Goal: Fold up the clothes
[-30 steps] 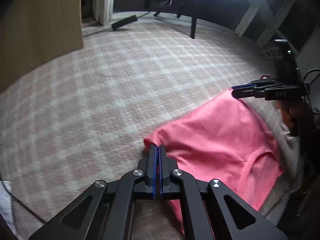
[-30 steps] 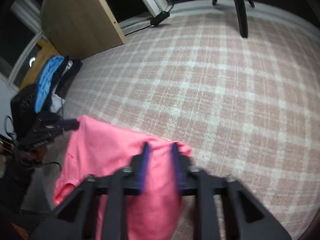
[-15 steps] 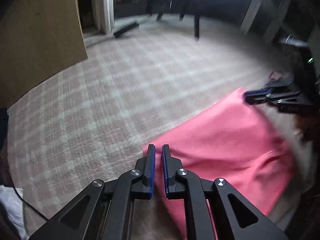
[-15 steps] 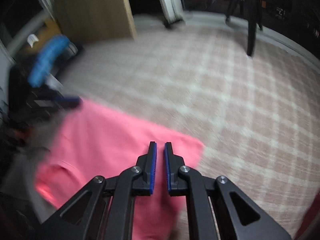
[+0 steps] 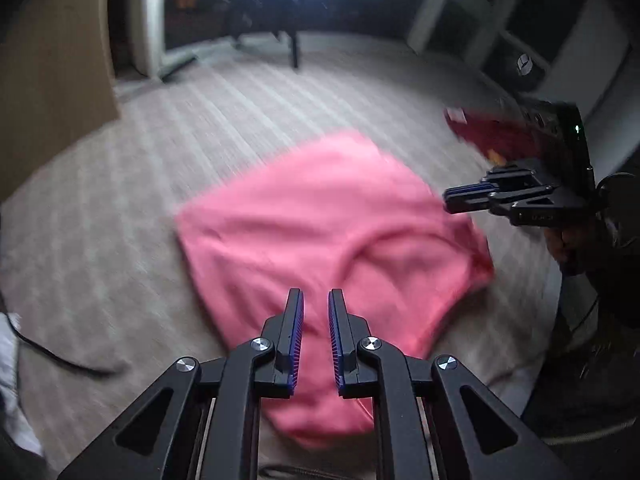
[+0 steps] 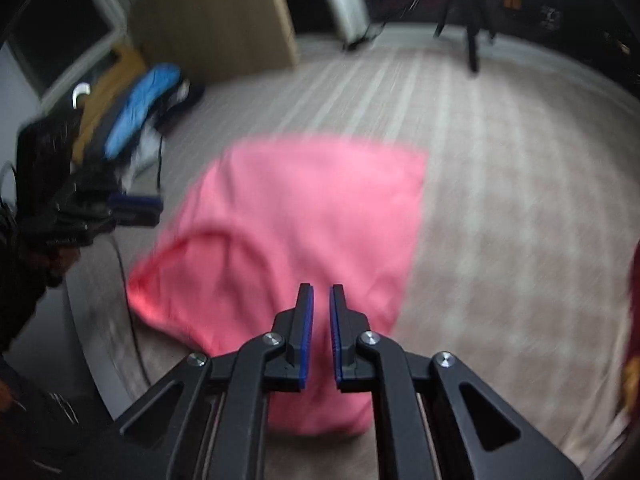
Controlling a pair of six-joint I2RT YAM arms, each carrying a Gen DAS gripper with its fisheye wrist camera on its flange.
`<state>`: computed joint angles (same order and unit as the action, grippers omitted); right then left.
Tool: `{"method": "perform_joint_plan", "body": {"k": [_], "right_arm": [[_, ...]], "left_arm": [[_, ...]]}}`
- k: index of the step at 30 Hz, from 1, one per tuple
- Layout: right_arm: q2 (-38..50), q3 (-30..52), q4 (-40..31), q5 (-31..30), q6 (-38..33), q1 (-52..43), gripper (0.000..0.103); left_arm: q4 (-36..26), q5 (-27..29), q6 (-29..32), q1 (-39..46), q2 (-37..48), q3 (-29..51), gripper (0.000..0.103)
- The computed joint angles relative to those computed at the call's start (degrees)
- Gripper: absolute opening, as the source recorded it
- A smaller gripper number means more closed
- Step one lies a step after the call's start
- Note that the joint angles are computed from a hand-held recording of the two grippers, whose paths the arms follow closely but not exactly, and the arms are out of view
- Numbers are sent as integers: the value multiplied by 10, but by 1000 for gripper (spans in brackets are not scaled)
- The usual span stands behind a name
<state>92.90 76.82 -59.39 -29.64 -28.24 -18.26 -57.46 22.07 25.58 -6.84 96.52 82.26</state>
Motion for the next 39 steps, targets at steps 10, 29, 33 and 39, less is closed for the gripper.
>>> {"method": "perform_joint_plan", "body": {"k": [10,29,33,39], "right_arm": [[-92,-55,-72,-73,-50,-181,35],[-70,-106,-105,-146,-155,-218,3],[-81,-58,-123,-147,-150,-243,20],[-77,-2,-84,-131,-134,-179,20]], "left_arm": [[-35,-25,-18,-61,-2,91,22],[-100,-86,-55,-218,340,450,24],[-76,-42,-65,-185,235,365,25],[-25,-58,-77,-63,0,126,30]]}}
